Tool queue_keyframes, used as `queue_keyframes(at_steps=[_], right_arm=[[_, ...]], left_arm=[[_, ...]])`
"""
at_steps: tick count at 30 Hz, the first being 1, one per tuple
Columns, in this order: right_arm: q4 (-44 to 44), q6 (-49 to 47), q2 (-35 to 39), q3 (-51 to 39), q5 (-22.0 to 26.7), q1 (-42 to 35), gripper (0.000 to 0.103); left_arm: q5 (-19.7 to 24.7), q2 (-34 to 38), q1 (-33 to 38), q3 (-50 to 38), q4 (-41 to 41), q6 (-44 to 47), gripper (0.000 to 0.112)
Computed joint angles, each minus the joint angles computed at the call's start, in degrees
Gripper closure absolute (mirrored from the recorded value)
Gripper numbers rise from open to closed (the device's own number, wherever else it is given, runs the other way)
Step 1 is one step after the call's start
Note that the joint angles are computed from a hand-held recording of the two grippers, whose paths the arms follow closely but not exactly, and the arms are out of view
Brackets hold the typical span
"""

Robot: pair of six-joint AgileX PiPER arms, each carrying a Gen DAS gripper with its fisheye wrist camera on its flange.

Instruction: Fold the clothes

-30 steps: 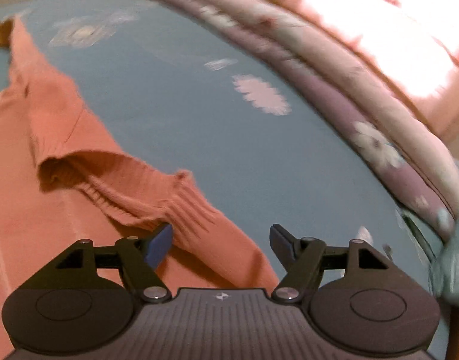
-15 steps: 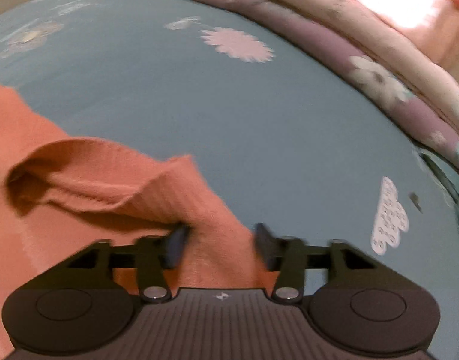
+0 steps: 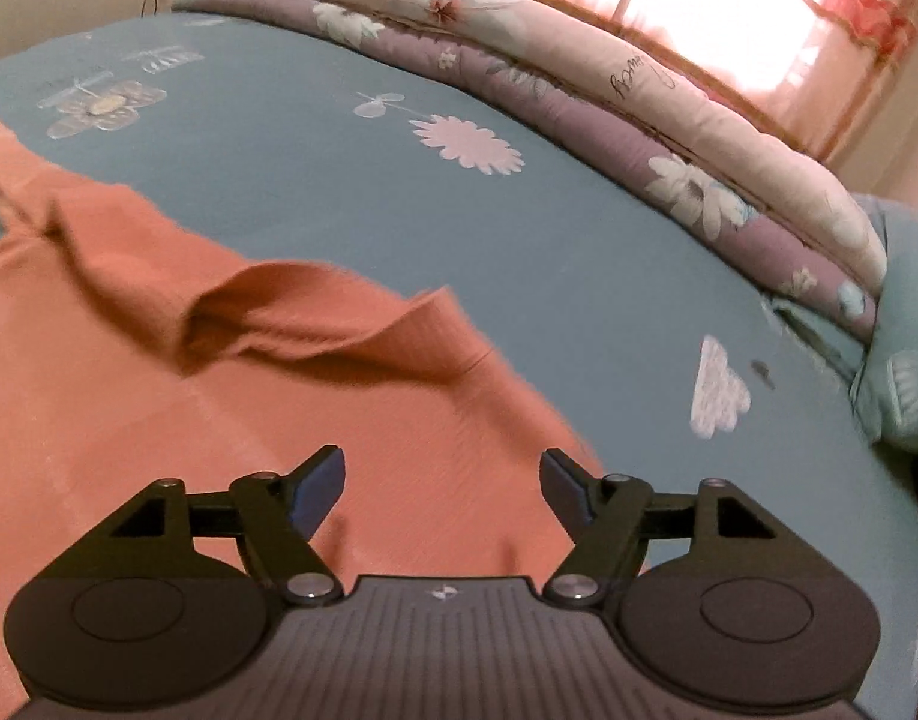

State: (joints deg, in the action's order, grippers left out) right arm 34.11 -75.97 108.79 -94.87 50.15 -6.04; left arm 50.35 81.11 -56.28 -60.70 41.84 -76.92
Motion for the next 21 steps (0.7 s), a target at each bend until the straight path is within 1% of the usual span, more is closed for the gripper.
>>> queue_keyframes(at_steps=[1,2,3,4,5,9,10,13,15,16,18,19,21], right_arm=[[1.4,-1.7,-1.7,3.2,-0.1,-0.9,0.027],[2.3,-2.4,-2.9,5.6,-0.2,-1.5,0.027],[2.6,-1.9,-3.4,7.0,0.4,-2.0,0.027],[2.5,-1.1,-3.7,7.9,1.1,-2.4,0.027],[2.5,-0.3,-3.9,8.8,1.8,-2.7,0.027],[1.4,4.3,-3.6,11.1,2.4,-3.3,0.026],[1.7,4.5,-3.7,11.7,2.3,-3.6,0.023],[3.5,3.8,-4.0,13.4,1.7,-4.3,0.019],[4.4,2.9,-4.2,14.4,1.1,-4.4,0.017],[4.9,2.3,-4.4,14.9,0.8,-4.4,0.015],[5.9,1.1,-4.7,16.0,0.0,-4.6,0.014],[6.4,0.7,-4.7,16.3,-0.3,-4.6,0.013],[7.4,-0.2,-4.6,16.7,-0.2,-5.1,0.012]], left_arm=[[1.5,0.3,1.0,-1.4,0.3,4.2,0.027],[3.4,1.2,2.2,-3.2,1.0,8.7,0.042],[5.5,2.7,3.2,-5.1,2.8,13.2,0.051],[6.9,4.6,4.3,-6.7,4.9,17.9,0.070],[7.3,6.4,5.7,-8.1,6.6,22.3,0.082],[6.7,14.5,9.9,-13.0,13.2,36.1,0.083],[6.4,16.4,10.7,-14.2,14.7,39.0,0.081],[5.6,21.5,11.4,-15.7,21.3,44.1,0.075],[5.1,24.5,11.9,-16.5,25.5,47.2,0.075],[5.0,26.0,12.3,-17.5,25.8,49.5,0.075],[4.3,28.5,13.4,-20.0,23.7,55.0,0.075],[4.1,29.6,13.9,-21.0,23.5,56.2,0.078],[4.6,31.8,14.7,-23.1,24.1,57.4,0.096]])
